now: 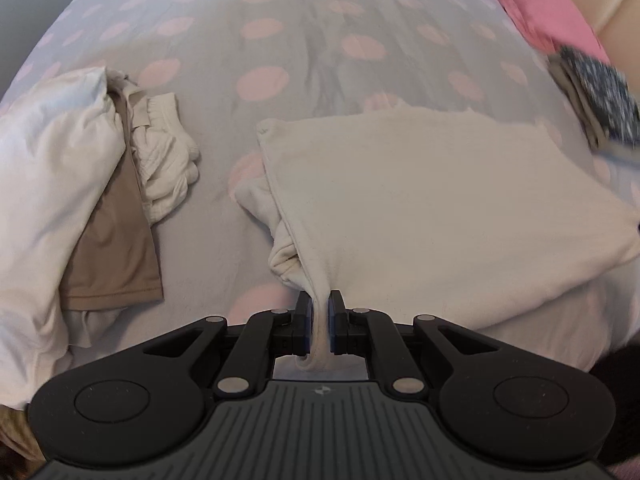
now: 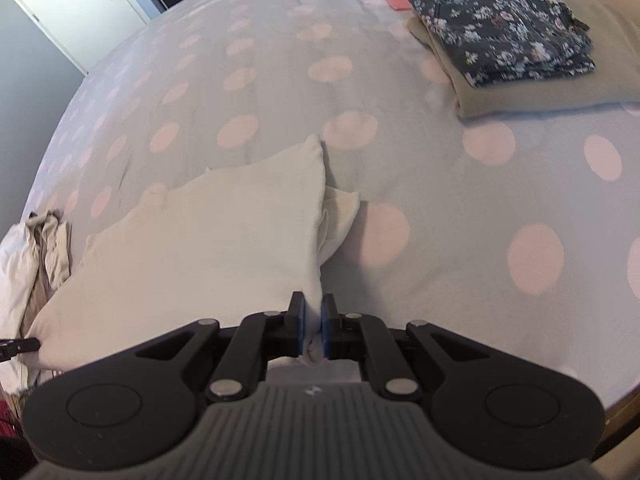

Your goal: Fold clothes

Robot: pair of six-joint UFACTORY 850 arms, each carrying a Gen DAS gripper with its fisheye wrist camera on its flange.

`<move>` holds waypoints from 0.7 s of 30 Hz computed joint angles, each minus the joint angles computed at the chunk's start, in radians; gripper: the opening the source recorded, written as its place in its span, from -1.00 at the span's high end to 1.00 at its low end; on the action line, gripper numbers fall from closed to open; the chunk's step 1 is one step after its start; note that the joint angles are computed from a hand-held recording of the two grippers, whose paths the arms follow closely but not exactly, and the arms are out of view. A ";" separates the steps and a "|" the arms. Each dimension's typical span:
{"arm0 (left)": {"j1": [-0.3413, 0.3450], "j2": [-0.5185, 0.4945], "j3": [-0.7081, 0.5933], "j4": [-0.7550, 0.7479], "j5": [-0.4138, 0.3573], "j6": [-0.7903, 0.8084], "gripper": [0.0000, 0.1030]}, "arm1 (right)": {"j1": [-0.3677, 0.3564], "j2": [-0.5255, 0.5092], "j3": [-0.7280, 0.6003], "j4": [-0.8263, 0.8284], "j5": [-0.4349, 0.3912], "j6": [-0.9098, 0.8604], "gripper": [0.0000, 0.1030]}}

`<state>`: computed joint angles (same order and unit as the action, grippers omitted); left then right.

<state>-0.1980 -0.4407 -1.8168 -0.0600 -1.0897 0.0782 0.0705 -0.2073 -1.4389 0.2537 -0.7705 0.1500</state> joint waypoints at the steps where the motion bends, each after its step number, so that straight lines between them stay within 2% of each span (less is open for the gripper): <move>1: -0.010 0.008 0.008 0.019 -0.013 0.013 0.88 | 0.002 0.007 0.010 -0.007 -0.015 0.000 0.83; 6: -0.038 0.016 0.065 0.075 -0.039 0.029 0.88 | 0.020 -0.006 0.048 -0.078 -0.074 0.031 0.83; 15: -0.004 0.001 0.159 0.024 -0.025 0.040 0.85 | 0.022 -0.068 0.057 -0.094 -0.128 0.028 0.81; 21: 0.005 0.003 0.130 0.034 -0.067 0.049 0.74 | 0.018 -0.053 0.052 -0.072 -0.150 0.008 0.51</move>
<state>-0.1930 -0.4375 -1.6872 -0.0263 -1.1568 0.1273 0.0889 -0.2604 -1.3866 0.1816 -0.9201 0.1578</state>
